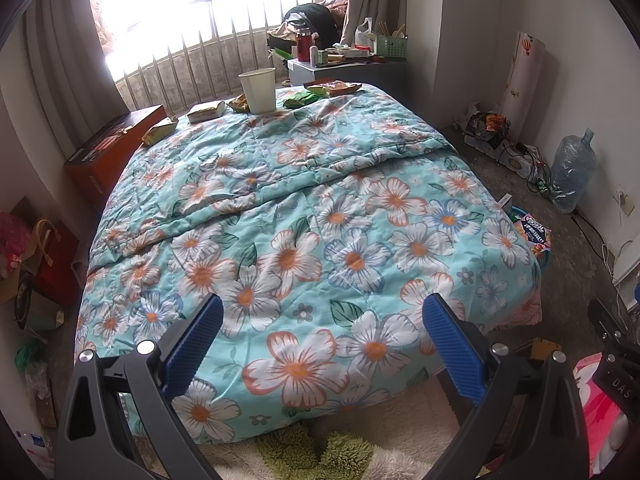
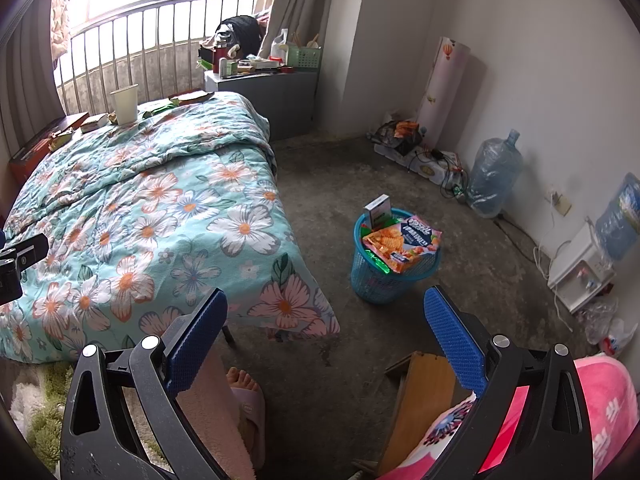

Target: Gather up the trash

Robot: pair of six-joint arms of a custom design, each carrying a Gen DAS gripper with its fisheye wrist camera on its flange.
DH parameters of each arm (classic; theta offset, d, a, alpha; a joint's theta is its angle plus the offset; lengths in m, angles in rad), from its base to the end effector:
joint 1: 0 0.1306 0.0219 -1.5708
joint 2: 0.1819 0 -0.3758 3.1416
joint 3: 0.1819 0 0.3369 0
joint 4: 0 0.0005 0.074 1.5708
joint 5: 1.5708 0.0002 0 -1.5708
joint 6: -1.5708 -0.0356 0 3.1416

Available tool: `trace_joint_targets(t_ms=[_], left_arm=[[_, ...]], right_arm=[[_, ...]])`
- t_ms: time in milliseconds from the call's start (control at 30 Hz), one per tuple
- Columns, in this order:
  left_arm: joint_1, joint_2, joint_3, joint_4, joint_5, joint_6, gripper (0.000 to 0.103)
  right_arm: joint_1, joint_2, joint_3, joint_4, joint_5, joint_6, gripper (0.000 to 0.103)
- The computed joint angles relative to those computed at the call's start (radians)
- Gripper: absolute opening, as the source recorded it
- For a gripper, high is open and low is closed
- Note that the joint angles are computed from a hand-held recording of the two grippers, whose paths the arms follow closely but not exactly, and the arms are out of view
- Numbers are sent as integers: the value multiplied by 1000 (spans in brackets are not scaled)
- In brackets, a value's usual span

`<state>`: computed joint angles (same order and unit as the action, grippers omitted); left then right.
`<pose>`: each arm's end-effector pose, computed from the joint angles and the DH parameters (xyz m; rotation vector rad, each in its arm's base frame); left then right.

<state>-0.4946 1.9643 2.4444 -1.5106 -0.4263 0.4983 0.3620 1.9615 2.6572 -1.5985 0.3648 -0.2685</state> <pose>0.5170 -0.2627 0.5101 -0.1525 2.4676 0.1441 0.5194 0.1826 0.5781 0.0412 2.4000 -0.1624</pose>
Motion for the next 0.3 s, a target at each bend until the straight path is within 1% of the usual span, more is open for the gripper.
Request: trace_joint_targets(t_ms=[300], left_arm=[[-1,3,10,-12,2,4,98]], right_arm=[[0,1,2,-2,0,-1,95]])
